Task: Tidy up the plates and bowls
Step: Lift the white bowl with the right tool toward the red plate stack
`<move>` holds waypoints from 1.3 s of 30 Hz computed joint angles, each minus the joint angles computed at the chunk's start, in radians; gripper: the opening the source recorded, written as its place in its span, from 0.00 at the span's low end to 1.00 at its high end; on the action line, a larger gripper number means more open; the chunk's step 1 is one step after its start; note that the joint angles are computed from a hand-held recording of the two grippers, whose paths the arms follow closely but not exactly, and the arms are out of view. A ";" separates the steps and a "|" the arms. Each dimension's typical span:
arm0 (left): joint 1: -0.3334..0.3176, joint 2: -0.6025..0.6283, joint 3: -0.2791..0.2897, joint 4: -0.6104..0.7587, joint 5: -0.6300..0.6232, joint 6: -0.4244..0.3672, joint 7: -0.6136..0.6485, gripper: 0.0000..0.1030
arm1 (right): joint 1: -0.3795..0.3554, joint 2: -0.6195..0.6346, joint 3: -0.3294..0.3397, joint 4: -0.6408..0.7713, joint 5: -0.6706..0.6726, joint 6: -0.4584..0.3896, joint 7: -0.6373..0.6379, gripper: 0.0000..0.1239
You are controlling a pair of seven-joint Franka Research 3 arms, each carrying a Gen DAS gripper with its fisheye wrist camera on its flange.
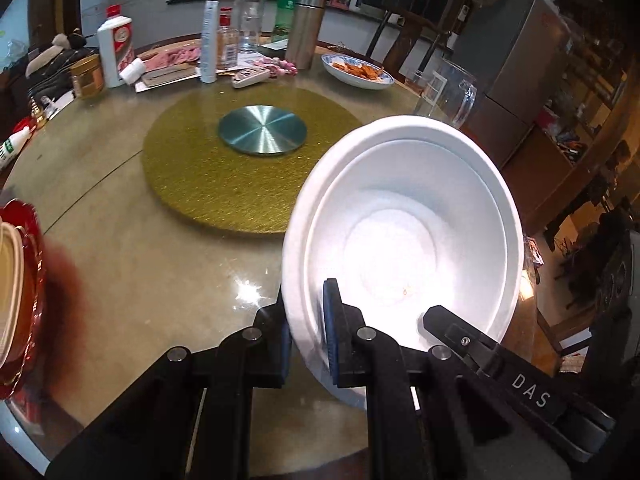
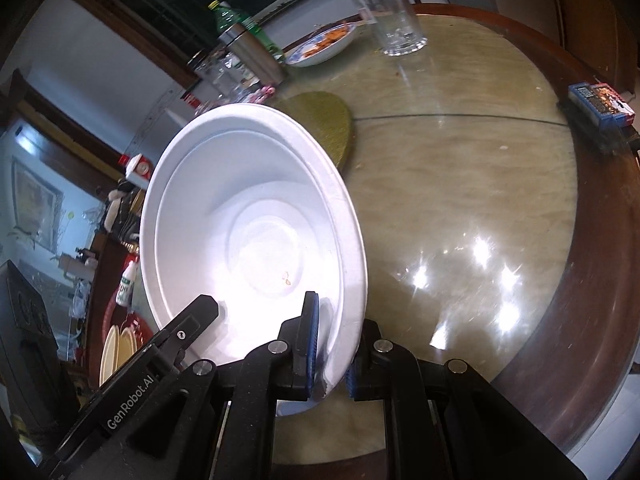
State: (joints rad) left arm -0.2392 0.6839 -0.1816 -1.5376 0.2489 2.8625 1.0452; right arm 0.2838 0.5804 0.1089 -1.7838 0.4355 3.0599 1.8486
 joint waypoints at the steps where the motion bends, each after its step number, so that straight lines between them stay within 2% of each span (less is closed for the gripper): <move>1: 0.004 -0.010 0.001 -0.018 0.000 0.011 -0.001 0.11 | 0.004 -0.003 0.001 -0.005 -0.001 0.004 -0.001 0.09; 8: 0.027 -0.045 -0.005 -0.087 -0.005 0.051 -0.003 0.11 | 0.048 -0.015 -0.028 -0.019 -0.024 0.009 0.015 0.09; 17: 0.049 -0.087 -0.008 -0.155 -0.009 0.095 -0.014 0.11 | 0.068 -0.006 -0.036 0.010 -0.053 -0.006 0.023 0.09; 21: 0.057 -0.113 -0.003 -0.192 -0.006 0.122 -0.021 0.11 | 0.102 -0.009 -0.064 0.016 -0.080 -0.003 0.038 0.09; 39: 0.088 -0.157 -0.002 -0.267 -0.009 0.173 -0.035 0.11 | 0.108 0.011 -0.052 0.054 -0.112 -0.016 0.030 0.09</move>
State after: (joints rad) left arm -0.1511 0.5268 -0.1838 -1.8045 0.2401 3.0352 1.0106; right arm 0.3921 0.5913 0.0566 -1.7296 0.3234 3.0443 1.8789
